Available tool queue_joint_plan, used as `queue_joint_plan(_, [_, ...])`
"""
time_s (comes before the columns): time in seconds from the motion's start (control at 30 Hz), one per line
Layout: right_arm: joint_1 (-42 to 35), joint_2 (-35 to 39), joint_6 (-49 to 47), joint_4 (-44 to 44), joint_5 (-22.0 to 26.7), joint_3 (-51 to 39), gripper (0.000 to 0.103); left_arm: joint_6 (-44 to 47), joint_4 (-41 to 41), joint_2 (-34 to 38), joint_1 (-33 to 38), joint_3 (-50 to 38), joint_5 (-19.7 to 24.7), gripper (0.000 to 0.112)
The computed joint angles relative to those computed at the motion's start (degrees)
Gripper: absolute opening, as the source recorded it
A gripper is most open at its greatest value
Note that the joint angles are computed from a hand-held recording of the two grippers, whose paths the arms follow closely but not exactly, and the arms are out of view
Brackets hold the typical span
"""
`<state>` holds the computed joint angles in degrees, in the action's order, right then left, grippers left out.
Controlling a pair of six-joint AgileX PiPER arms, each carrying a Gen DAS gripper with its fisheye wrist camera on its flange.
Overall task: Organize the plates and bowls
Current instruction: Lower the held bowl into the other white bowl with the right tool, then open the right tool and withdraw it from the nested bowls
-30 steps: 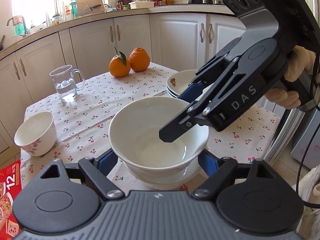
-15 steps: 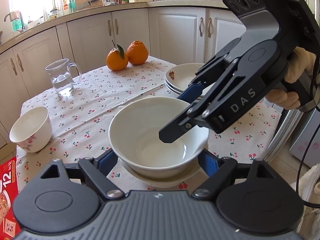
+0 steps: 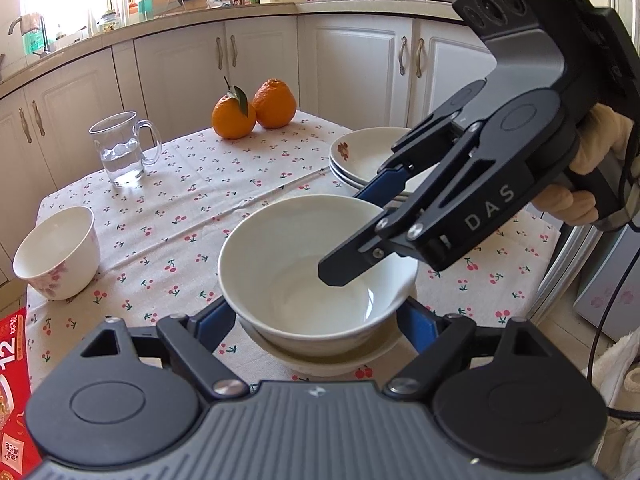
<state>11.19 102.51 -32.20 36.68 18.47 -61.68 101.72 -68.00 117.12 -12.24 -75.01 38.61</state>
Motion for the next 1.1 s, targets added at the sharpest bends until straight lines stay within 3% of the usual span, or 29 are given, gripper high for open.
queue_joint_plan(0.37, [0.24,-0.06,0.86,-1.24,-0.90,0.31,0.061,-1.80,1.44,0.69,0.58,-1.09,1.86,0.089])
queue_joint_plan(0.47, [0.41,-0.29,2.94,-3.07,-1.41,0.64,0.067,0.73,-0.24,-0.02,0.62,0.27,0.96,0.090])
queue_joint_plan(0.6, [-0.01,-1.11,-1.04,0.88,-2.22,1.84,0.071,2.81,-1.73,-1.07,1.29,1.46,0.87,0.095])
queue_joint_plan(0.73, [0.53,-1.71,1.42,-1.91,-3.32,2.56,0.083,3.85,-1.92,-2.06,2.29,2.56,1.03,0.095])
queue_joint_plan(1.1, [3.04,-2.29,15.45,-17.58,-4.40,2.57,0.097,6.79,-3.08,-4.03,7.34,4.78,1.74,0.095])
